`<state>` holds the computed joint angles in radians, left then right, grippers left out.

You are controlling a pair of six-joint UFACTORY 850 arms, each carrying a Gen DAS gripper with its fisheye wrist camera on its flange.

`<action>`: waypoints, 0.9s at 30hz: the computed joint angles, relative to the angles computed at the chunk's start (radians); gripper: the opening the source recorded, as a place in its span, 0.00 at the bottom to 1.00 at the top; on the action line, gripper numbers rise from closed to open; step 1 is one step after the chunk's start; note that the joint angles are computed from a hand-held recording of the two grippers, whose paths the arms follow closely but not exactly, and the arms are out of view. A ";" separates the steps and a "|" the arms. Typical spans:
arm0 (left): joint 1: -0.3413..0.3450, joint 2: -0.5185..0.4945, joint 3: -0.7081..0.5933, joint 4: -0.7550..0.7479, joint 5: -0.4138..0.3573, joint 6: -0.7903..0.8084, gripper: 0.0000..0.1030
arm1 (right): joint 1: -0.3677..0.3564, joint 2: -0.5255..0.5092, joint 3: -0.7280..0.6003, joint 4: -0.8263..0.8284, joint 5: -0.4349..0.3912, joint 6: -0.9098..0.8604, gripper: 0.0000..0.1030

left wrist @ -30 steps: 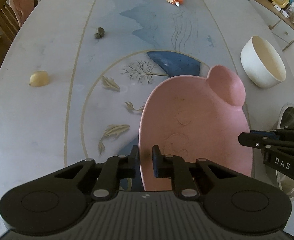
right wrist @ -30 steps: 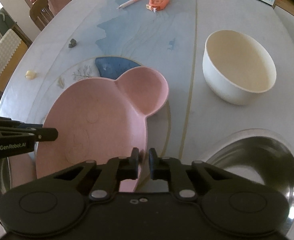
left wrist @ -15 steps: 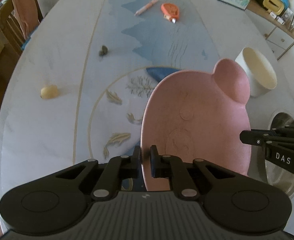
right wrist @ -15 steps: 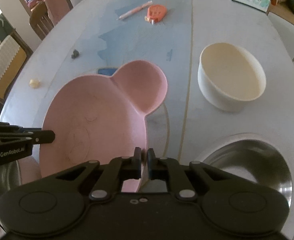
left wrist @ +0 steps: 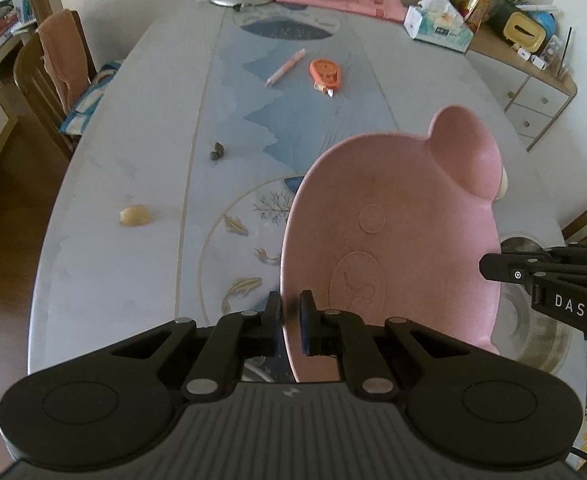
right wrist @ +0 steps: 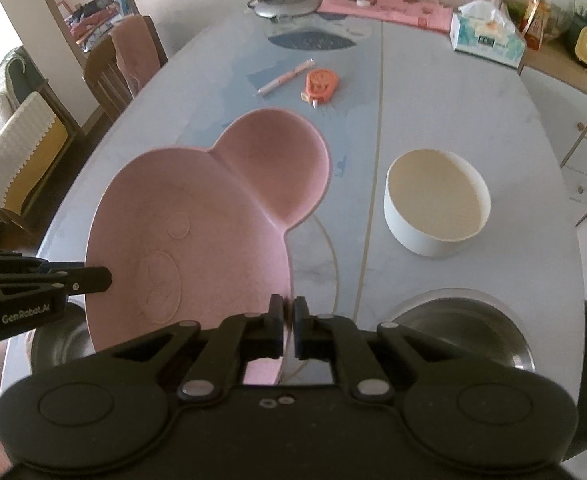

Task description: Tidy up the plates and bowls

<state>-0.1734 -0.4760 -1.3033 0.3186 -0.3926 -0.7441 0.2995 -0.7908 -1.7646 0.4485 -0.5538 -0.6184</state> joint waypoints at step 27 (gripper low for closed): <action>-0.139 0.390 0.403 0.227 -0.023 -0.362 0.08 | 0.037 0.376 0.476 0.133 0.100 -0.187 0.06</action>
